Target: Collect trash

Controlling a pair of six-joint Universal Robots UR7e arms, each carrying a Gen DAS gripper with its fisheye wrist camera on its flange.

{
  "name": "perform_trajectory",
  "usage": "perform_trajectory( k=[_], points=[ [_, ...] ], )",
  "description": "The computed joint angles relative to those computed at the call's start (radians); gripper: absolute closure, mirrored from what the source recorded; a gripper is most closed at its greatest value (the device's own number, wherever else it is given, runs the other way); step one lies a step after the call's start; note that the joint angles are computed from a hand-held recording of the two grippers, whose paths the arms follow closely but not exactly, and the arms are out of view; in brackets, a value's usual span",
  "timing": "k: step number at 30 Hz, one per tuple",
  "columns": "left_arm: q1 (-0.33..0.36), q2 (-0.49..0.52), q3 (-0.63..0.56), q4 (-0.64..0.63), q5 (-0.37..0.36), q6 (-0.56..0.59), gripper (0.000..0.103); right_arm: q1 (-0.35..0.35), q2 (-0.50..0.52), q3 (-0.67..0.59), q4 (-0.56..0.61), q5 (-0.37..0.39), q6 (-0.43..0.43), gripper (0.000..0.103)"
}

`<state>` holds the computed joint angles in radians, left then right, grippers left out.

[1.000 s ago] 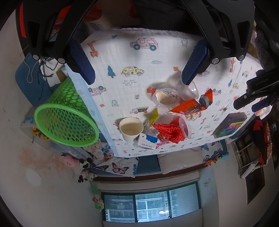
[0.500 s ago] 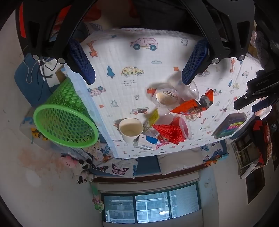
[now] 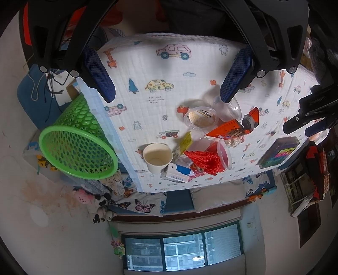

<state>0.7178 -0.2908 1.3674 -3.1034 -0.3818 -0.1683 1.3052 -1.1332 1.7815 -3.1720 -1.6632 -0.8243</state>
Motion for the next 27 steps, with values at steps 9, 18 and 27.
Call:
perform_trajectory(
  k=[9, 18, 27],
  points=[
    [0.000, 0.000, -0.001, 0.006, 0.001, -0.003, 0.007, 0.000, 0.007, -0.011, 0.009, 0.001, 0.000, 0.004],
    [0.014, -0.003, 0.001, -0.003, -0.005, 0.011, 0.007, 0.001, 0.015, -0.024, 0.022, -0.004, 0.002, 0.004],
    [0.016, 0.002, -0.009, 0.004, -0.003, 0.014, 0.007, 0.005, 0.023, -0.036, 0.032, -0.008, 0.000, 0.004]
  ],
)
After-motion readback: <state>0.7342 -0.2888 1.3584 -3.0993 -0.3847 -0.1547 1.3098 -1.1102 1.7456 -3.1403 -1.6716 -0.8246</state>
